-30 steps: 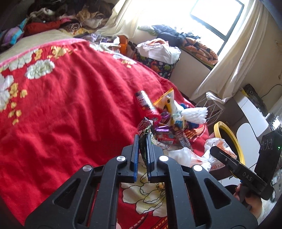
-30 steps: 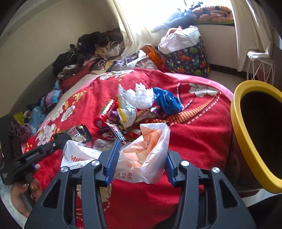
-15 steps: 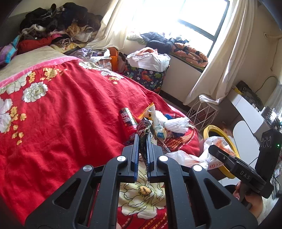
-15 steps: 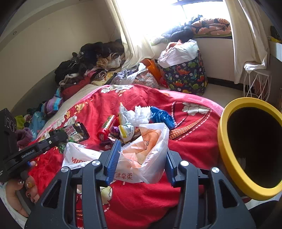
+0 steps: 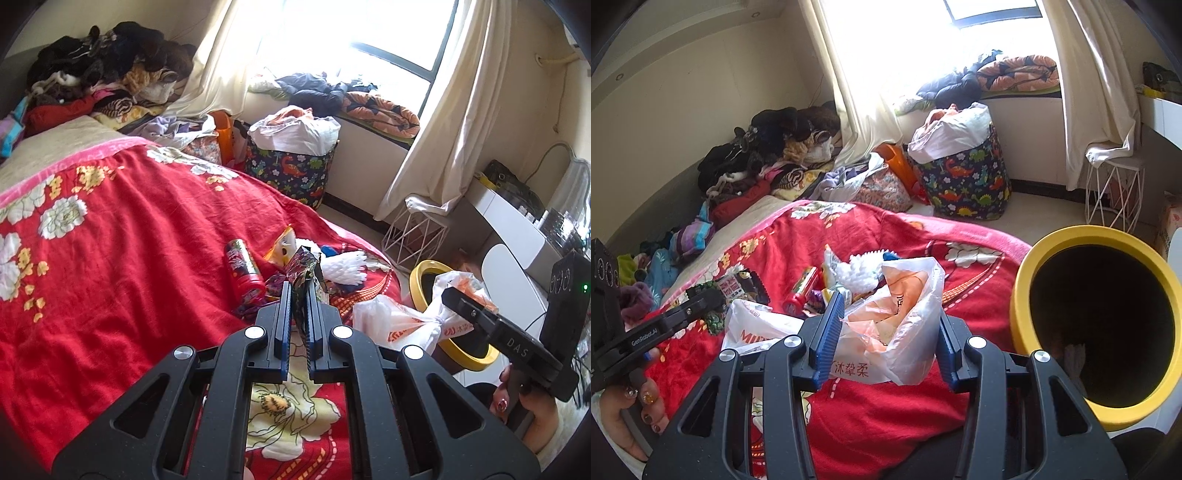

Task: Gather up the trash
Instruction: 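Carry the green wrapper and white printed bag with both tools over the bin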

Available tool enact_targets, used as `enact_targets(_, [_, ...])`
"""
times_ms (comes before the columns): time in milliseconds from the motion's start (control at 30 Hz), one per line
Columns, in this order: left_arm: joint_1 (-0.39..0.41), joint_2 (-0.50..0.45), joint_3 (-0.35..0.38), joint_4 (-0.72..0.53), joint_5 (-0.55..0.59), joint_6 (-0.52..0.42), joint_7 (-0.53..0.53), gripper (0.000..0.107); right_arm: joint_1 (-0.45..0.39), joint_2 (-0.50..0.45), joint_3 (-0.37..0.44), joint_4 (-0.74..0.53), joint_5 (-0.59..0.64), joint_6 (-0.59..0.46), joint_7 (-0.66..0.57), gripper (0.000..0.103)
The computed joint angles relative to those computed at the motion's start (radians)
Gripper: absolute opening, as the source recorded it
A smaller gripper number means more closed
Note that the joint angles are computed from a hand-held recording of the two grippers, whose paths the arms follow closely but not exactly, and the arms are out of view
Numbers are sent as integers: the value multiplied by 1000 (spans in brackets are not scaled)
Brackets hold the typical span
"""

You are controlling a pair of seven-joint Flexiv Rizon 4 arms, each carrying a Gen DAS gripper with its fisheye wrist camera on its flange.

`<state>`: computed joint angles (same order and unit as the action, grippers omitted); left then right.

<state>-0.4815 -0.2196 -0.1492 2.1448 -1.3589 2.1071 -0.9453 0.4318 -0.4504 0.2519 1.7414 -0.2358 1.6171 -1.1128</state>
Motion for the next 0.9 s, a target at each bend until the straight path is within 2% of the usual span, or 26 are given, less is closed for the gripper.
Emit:
enact_targets(500, [-16,-19,-24,-62,-40,7,85,3,25,39,-106,40,-5,58,77,43])
enact_targets(900, [-25,-54,-49,-142,-74,3,176,3,88,72,-256,91,-12,108,171,43])
